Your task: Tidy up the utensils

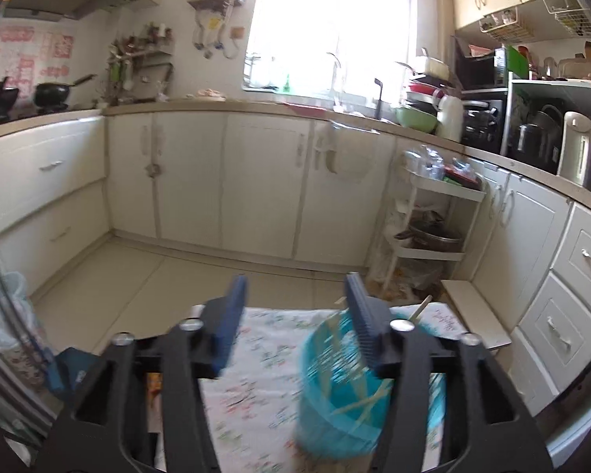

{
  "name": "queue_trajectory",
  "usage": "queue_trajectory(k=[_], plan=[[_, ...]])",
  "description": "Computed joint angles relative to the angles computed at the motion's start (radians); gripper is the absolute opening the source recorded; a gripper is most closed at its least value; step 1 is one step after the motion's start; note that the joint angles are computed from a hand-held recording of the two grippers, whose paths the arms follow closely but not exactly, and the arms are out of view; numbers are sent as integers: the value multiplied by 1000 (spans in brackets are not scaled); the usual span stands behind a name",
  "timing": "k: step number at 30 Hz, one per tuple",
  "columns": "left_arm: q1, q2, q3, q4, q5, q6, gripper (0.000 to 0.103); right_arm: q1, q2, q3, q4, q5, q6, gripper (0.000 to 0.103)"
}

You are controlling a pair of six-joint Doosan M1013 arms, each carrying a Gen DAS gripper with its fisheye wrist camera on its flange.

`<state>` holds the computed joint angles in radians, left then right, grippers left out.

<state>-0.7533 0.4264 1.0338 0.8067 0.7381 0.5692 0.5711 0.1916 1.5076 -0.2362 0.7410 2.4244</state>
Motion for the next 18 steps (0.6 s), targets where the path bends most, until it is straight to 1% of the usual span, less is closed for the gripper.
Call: queue_trajectory(k=[1, 2, 3, 5, 8, 10, 13, 16, 17, 18], plan=[[-5, -24, 45, 38, 10, -44, 64, 1, 1, -1, -4, 1, 2, 19], [-8, -42, 81, 51, 16, -63, 71, 2, 1, -1, -5, 2, 2, 19], [-9, -54, 104, 50, 22, -67, 76, 2, 1, -1, -8, 3, 4, 19], [-9, -73, 156, 19, 55, -54, 80, 5, 2, -2, -18, 7, 9, 19], [-2, -66, 183, -91, 106, 43, 81, 11, 6, -8, -39, 23, 18, 19], [8, -40, 175, -188, 161, 142, 81, 16, 10, -15, -52, 36, 28, 19], [16, -17, 173, -247, 206, 200, 81, 24, 17, -29, -77, 66, 35, 19], [19, -4, 168, -290, 225, 233, 82, 28, 23, -38, -86, 80, 50, 19], [18, -3, 166, -294, 221, 243, 82, 26, 23, -39, -87, 82, 50, 19], [18, -5, 170, -293, 210, 248, 87, 26, 26, -43, -90, 85, 51, 19]])
